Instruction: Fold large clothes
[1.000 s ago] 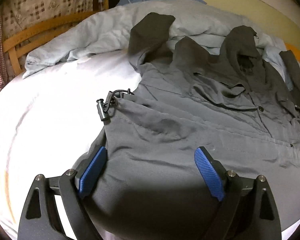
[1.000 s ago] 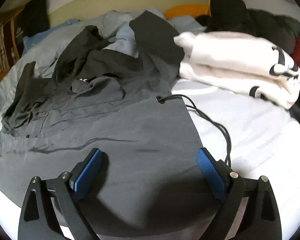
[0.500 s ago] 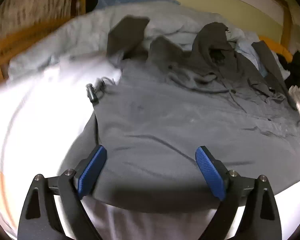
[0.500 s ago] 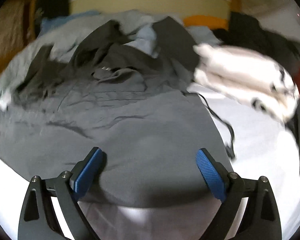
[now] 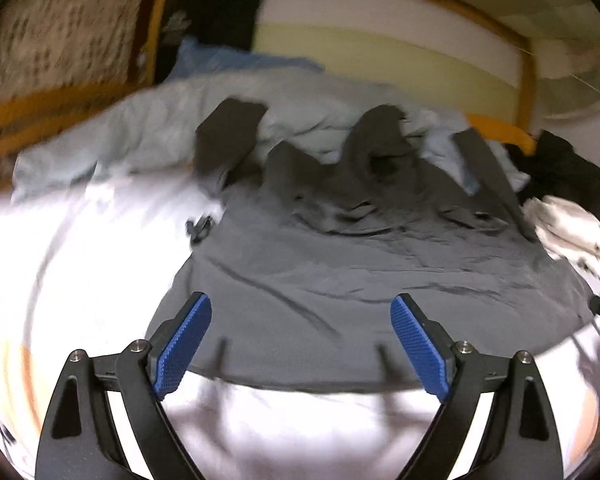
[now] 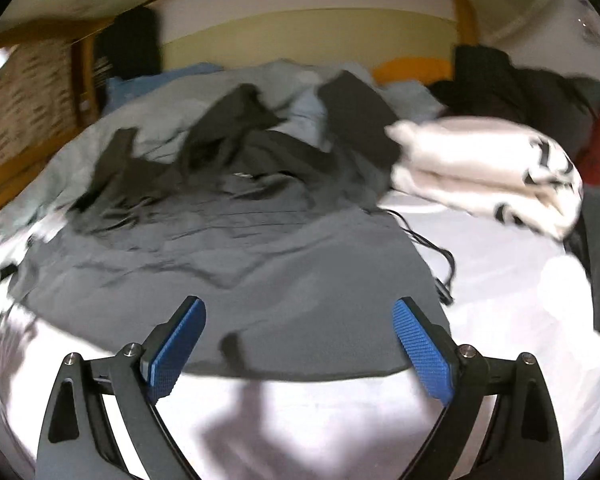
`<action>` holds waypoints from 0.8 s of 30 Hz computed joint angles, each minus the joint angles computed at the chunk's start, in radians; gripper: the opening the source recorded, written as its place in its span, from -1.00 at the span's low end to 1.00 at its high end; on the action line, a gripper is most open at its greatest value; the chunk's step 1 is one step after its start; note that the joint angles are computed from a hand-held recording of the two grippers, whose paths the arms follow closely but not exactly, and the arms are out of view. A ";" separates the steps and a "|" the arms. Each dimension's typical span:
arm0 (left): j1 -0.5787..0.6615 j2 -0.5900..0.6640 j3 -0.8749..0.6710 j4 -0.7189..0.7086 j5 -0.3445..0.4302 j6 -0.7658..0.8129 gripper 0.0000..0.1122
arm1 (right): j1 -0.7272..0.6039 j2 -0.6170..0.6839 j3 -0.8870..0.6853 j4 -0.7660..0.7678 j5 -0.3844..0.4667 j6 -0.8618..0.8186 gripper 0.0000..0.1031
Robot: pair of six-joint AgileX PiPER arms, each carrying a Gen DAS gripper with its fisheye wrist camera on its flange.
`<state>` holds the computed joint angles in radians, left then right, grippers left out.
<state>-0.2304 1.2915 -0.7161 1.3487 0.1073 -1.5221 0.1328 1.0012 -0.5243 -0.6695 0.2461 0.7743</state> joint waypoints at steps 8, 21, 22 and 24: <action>-0.182 0.160 -0.074 -0.557 0.239 0.647 0.79 | 0.396 0.161 -0.040 -0.378 0.425 0.214 0.86; -0.126 0.276 -0.141 0.037 0.290 0.112 0.07 | 0.303 0.384 -0.155 -0.602 0.503 0.492 0.52; -0.139 0.285 -0.146 0.053 0.336 0.087 -0.46 | 0.313 0.394 -0.151 -0.630 0.510 0.517 0.21; -0.138 0.276 -0.147 0.010 0.362 0.111 -0.70 | 0.338 0.430 -0.168 -0.632 0.581 0.537 -0.60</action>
<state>-0.3686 1.5678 -0.8629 1.3586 0.4691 -1.4111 0.4708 1.4311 -0.6928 -1.3015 0.8269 1.3113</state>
